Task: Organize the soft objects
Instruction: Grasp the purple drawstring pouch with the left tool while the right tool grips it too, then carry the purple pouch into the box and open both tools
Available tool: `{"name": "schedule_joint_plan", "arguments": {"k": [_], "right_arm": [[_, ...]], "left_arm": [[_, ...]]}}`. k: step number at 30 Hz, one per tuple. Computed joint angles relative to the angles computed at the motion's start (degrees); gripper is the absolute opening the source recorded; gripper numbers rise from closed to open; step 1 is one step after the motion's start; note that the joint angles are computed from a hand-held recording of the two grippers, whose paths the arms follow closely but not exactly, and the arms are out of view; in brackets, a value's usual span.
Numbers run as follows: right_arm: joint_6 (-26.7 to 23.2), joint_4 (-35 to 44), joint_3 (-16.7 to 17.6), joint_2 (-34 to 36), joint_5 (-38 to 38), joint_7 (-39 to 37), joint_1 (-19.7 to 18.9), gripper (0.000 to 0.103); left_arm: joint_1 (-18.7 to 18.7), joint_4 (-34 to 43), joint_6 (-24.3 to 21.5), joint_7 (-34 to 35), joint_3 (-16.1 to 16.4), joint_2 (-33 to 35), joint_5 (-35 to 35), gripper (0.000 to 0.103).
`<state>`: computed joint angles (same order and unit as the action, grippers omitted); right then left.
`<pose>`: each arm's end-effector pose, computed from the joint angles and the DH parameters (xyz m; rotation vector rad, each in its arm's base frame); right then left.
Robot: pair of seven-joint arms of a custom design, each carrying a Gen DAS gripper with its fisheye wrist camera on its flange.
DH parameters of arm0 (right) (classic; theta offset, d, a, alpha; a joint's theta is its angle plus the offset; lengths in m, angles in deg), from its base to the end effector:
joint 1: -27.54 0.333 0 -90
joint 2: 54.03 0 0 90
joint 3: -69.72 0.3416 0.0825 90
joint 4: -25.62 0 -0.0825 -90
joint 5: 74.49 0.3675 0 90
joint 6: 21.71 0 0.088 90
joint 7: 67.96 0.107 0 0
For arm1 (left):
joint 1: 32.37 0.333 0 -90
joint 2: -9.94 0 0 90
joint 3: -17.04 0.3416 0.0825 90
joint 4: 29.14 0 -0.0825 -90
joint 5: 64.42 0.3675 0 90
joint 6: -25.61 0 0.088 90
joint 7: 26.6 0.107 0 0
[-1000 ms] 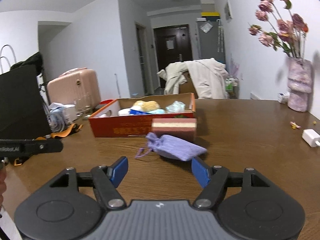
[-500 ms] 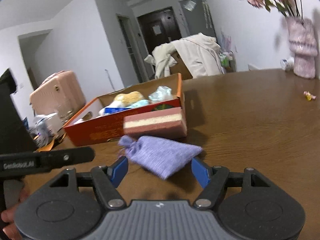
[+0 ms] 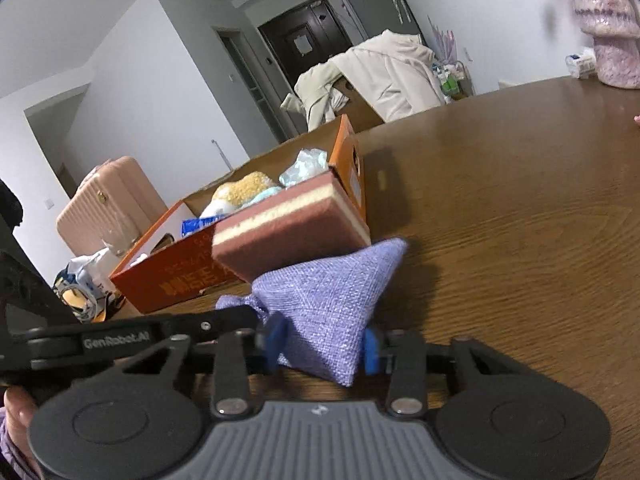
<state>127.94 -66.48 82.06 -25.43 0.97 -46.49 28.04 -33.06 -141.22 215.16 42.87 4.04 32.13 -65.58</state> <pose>0.7056 0.1115 0.4160 -1.6900 1.2200 -0.0924 0.6493 -0.1357 0.4375 -1.9280 1.5724 -1.2122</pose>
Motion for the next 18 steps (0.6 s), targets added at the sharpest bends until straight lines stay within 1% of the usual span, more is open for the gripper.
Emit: {"name": "schedule_joint_plan", "arguments": {"k": [1,2,4,5,7,8,9,10,11,14,15,16,17,18], "right_arm": [[-0.1,-0.3,0.2,-0.2,0.7,-0.3,-0.3,0.035],[-0.5,-0.3,0.2,-0.2,1.0,-0.2,-0.4,0.033],[-1.0,-0.5,-0.2,-0.2,0.2,0.3,-0.3,0.032],[-1.0,-0.6,-0.4,-0.2,-0.2,0.5,-0.2,0.032],[-1.2,-0.8,0.0,-0.3,1.2,-0.6,-0.7,0.033],[-1.1,-1.1,0.1,-0.6,2.1,-1.6,-0.9,0.038],[-0.9,-1.3,0.0,-0.8,2.6,-2.4,-0.9,0.044],[-0.7,-1.5,-0.1,-0.9,3.0,-2.9,-0.8,0.046],[-0.1,-1.8,0.0,-1.2,4.1,-4.4,-0.7,0.046],[-1.5,-2.4,-0.2,-1.9,5.8,-7.7,-0.8,0.047],[-2.5,-2.7,-0.4,-2.1,5.6,-8.2,-0.7,0.045],[-3.9,-2.9,-0.6,-2.4,5.1,-8.5,-0.6,0.042],[-5.4,-3.1,-0.8,-2.6,4.3,-8.6,-0.5,0.034],[-5.8,-3.9,-1.0,-3.2,3.9,-8.7,-0.2,0.032]], "left_arm": [[-1.0,-0.3,0.2,0.1,1.1,-0.3,0.0,0.023],[-3.0,-0.6,0.1,0.2,3.0,-0.7,-0.1,0.023],[-8.0,-1.0,-0.5,0.3,8.2,-1.4,-0.6,0.022],[-9.7,-1.2,-0.6,0.2,9.9,-1.6,-0.9,0.022],[-11.2,-1.9,-0.2,0.2,11.2,-2.1,-1.3,0.022],[-12.3,-2.2,0.1,0.3,12.3,-2.3,-1.5,0.022],[-14.7,-2.8,0.6,0.5,14.8,-2.7,-1.8,0.022],[-18.6,-3.4,1.0,0.9,18.7,-3.1,-2.6,0.022],[-21.1,-4.0,1.2,1.3,21.3,-3.5,-3.5,0.022],[-25.6,-7.0,2.2,2.5,25.3,-5.7,-6.4,0.021],[-27.5,-8.3,2.9,3.3,26.8,-6.7,-7.9,0.02],[-28.6,-9.8,3.5,4.1,27.7,-7.9,-9.2,0.017],[-30.2,-11.1,4.0,5.0,28.9,-9.0,-10.8,0.017],[-33.5,-12.9,4.7,6.8,31.6,-10.4,-13.3,0.017]]}}
